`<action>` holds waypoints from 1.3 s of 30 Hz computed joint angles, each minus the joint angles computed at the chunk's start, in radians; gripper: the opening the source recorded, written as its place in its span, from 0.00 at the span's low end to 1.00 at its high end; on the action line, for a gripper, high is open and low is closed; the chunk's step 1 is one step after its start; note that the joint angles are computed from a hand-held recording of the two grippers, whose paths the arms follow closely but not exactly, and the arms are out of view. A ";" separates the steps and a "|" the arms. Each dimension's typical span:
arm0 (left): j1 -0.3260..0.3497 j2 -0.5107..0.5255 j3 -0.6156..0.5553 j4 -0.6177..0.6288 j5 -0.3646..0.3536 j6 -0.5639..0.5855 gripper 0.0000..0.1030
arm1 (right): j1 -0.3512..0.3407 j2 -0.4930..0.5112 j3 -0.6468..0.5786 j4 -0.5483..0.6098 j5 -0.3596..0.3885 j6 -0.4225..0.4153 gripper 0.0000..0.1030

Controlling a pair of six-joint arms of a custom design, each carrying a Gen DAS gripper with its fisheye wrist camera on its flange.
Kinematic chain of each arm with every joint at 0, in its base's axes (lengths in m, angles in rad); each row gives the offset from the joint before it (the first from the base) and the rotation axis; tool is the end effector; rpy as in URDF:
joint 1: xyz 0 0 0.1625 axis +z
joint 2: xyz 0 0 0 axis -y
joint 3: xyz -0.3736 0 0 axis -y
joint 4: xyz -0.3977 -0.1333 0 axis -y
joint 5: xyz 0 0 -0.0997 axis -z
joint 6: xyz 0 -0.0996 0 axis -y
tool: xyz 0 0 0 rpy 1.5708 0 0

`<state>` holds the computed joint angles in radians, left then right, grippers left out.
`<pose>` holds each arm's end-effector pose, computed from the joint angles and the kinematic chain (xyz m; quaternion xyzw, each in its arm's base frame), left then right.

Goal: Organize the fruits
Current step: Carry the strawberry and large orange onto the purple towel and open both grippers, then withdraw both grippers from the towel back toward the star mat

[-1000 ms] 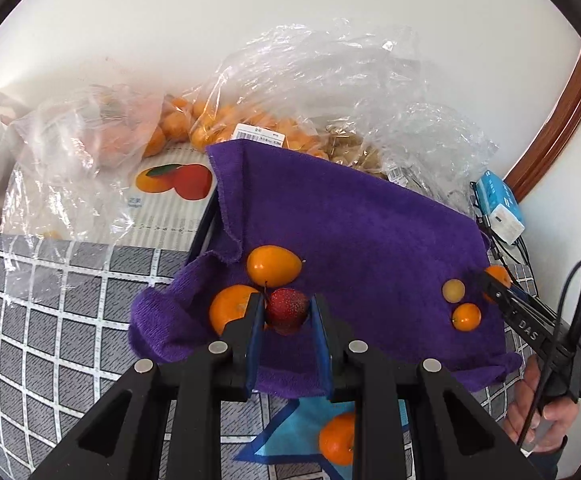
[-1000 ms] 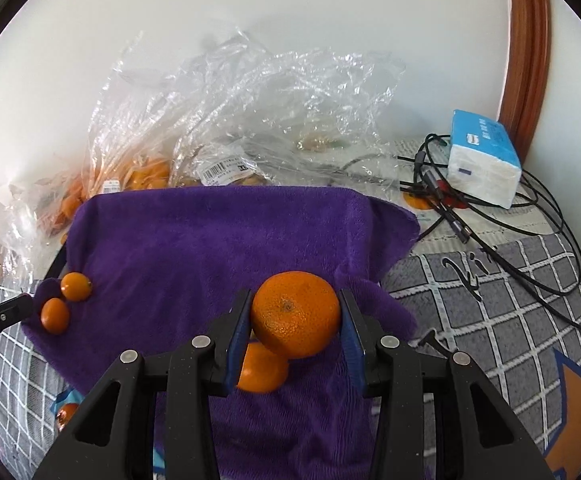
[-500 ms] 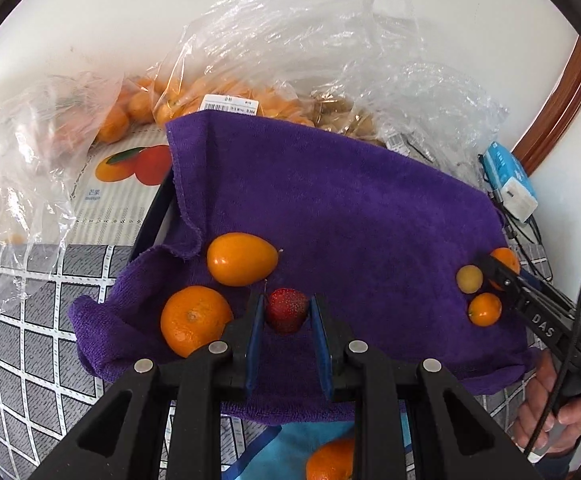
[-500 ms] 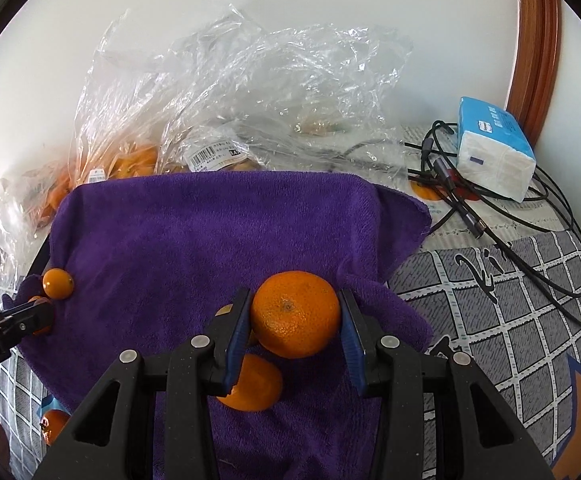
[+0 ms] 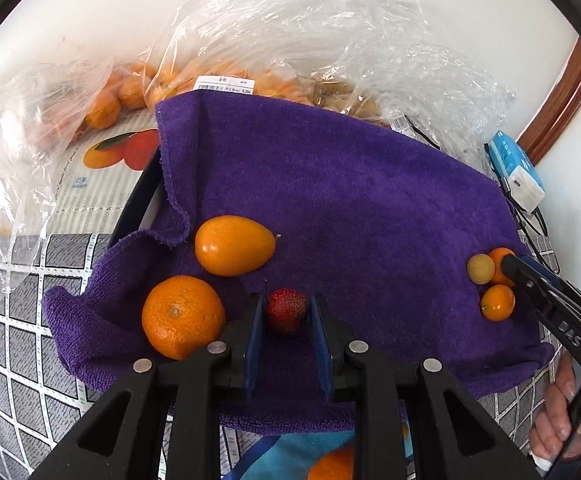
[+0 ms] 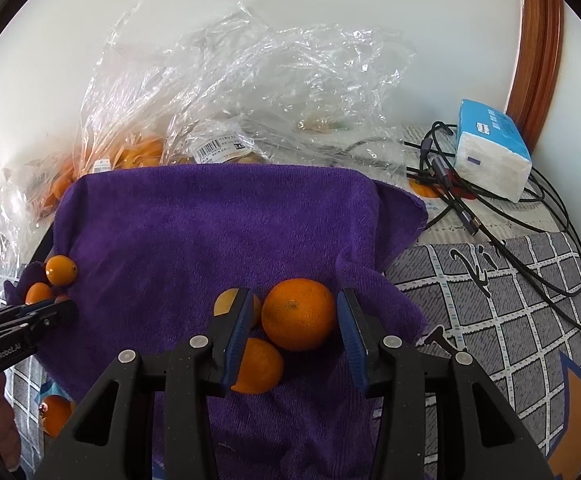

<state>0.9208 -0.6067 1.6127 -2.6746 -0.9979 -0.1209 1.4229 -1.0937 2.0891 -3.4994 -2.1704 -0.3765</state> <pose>-0.2305 -0.6126 -0.0340 0.2372 0.9284 -0.1496 0.2439 0.0006 -0.5191 0.1919 -0.0347 -0.8628 0.3467 0.3661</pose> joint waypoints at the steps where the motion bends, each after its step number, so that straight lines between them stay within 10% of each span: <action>1: 0.001 -0.006 0.002 0.001 -0.006 -0.003 0.29 | 0.007 -0.008 0.007 -0.001 -0.004 0.004 0.42; 9: -0.029 -0.108 0.110 -0.071 -0.004 0.008 0.49 | 0.086 -0.034 0.063 -0.074 -0.079 0.017 0.54; 21: -0.070 -0.344 0.361 -0.162 0.050 -0.026 0.49 | 0.215 -0.026 0.180 -0.232 -0.204 0.052 0.54; 39: -0.035 -0.546 0.590 -0.190 0.052 -0.065 0.49 | 0.286 0.092 0.278 -0.203 -0.169 0.174 0.49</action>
